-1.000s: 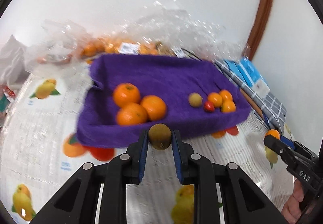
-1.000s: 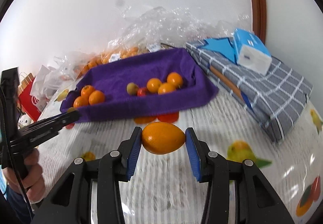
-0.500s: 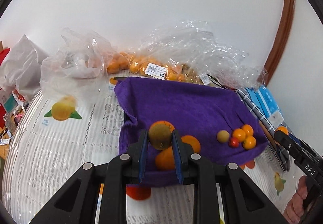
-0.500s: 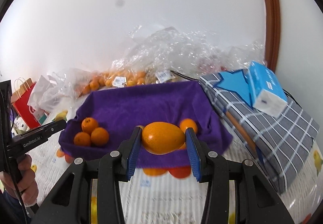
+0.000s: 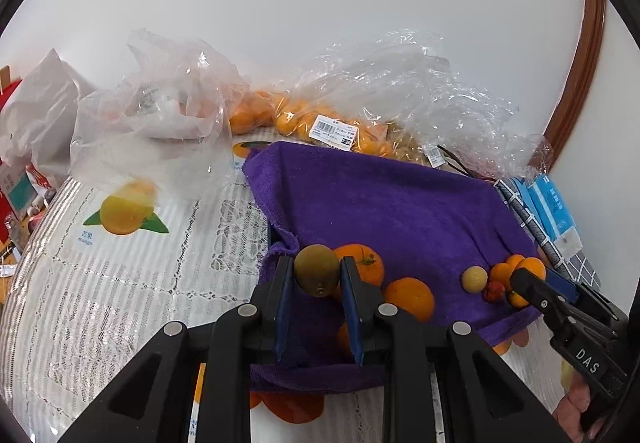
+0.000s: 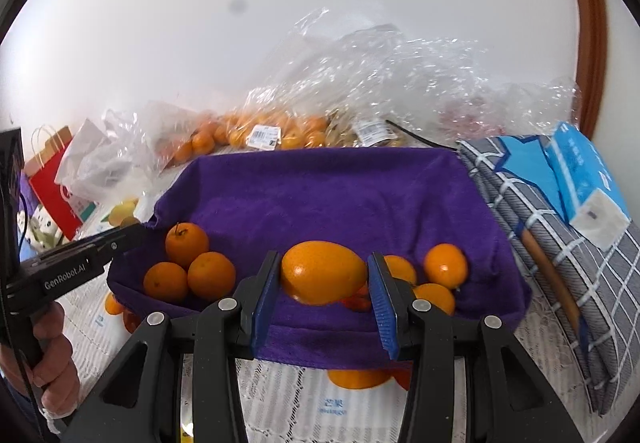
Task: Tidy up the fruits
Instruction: 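Carry both held fruits over the purple towel, then open both tools to release the fruits onto the towel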
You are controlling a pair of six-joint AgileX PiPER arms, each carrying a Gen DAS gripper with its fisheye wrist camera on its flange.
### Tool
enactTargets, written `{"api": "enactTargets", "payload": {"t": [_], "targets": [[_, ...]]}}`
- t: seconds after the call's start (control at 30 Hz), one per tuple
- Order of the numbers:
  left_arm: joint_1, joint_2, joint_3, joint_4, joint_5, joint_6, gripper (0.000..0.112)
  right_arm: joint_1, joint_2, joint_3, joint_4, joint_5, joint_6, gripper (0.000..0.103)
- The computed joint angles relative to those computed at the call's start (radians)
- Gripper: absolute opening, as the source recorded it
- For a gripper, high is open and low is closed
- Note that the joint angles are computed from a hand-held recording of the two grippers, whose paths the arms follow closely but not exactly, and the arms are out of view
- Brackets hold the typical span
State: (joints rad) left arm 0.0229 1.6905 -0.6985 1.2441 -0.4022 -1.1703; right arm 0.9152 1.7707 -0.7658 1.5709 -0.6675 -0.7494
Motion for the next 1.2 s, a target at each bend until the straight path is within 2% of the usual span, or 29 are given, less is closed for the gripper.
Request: {"api": "enactTargets", "payload": {"t": [0.27, 0.4, 0.57, 0.73, 0.9, 1.2], "targets": [[0.020, 0.032, -0.023, 0.037, -0.036, -0.046, 0.023, -0.019, 0.042, -0.058, 0.016, 0.015, -0.063, 0.043], [0.019, 0.052, -0.027, 0.004, -0.036, -0.018, 0.023, -0.025, 0.064, -0.076, 0.015, 0.032, -0.079, 0.043], [0.037, 0.071, -0.046, 0.099, -0.080, -0.116, 0.023, -0.029, 0.094, -0.094, 0.017, 0.051, -0.090, 0.043], [0.027, 0.078, -0.047, 0.107, -0.081, -0.123, 0.023, -0.037, 0.125, -0.113, 0.030, 0.070, -0.110, 0.043], [-0.008, 0.078, -0.042, 0.068, -0.039, -0.081, 0.023, -0.037, 0.139, -0.123, 0.039, 0.075, -0.129, 0.043], [-0.016, 0.079, -0.036, 0.061, -0.048, -0.060, 0.023, -0.056, 0.131, -0.100, 0.007, 0.102, -0.075, 0.044]]}}
